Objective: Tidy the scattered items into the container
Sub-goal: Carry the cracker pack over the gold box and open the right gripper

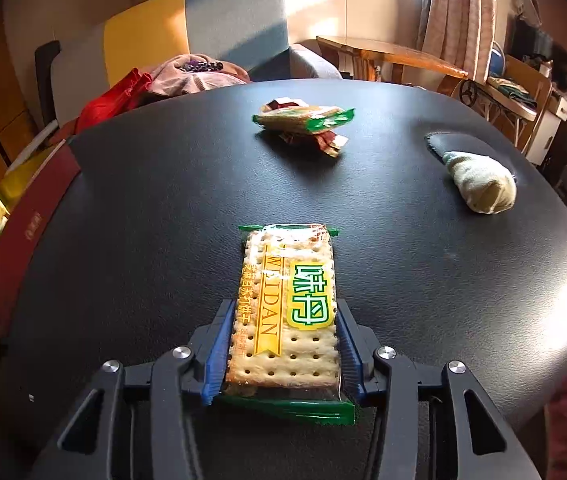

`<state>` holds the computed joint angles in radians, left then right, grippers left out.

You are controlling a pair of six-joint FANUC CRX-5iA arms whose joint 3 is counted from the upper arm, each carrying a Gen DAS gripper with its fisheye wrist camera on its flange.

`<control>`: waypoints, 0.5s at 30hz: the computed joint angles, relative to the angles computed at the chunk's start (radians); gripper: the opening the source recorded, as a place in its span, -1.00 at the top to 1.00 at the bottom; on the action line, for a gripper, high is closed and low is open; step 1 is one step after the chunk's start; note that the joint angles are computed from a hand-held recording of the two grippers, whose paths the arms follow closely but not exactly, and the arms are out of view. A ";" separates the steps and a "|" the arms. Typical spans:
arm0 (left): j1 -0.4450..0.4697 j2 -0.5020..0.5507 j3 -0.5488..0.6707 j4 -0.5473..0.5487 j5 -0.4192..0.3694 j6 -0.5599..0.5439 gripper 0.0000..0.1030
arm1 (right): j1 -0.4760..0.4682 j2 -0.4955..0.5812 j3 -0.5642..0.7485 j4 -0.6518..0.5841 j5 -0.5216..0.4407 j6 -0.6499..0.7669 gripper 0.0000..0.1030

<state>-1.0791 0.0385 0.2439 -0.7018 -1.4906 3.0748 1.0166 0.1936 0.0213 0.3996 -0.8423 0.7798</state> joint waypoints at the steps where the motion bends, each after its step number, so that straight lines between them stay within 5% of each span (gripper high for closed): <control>1: -0.003 -0.001 -0.001 -0.003 0.003 0.003 0.54 | 0.006 0.005 0.012 -0.013 0.003 0.015 0.07; 15: -0.042 -0.018 -0.003 -0.035 -0.031 0.046 0.54 | 0.103 0.112 0.244 -0.184 0.026 0.246 0.07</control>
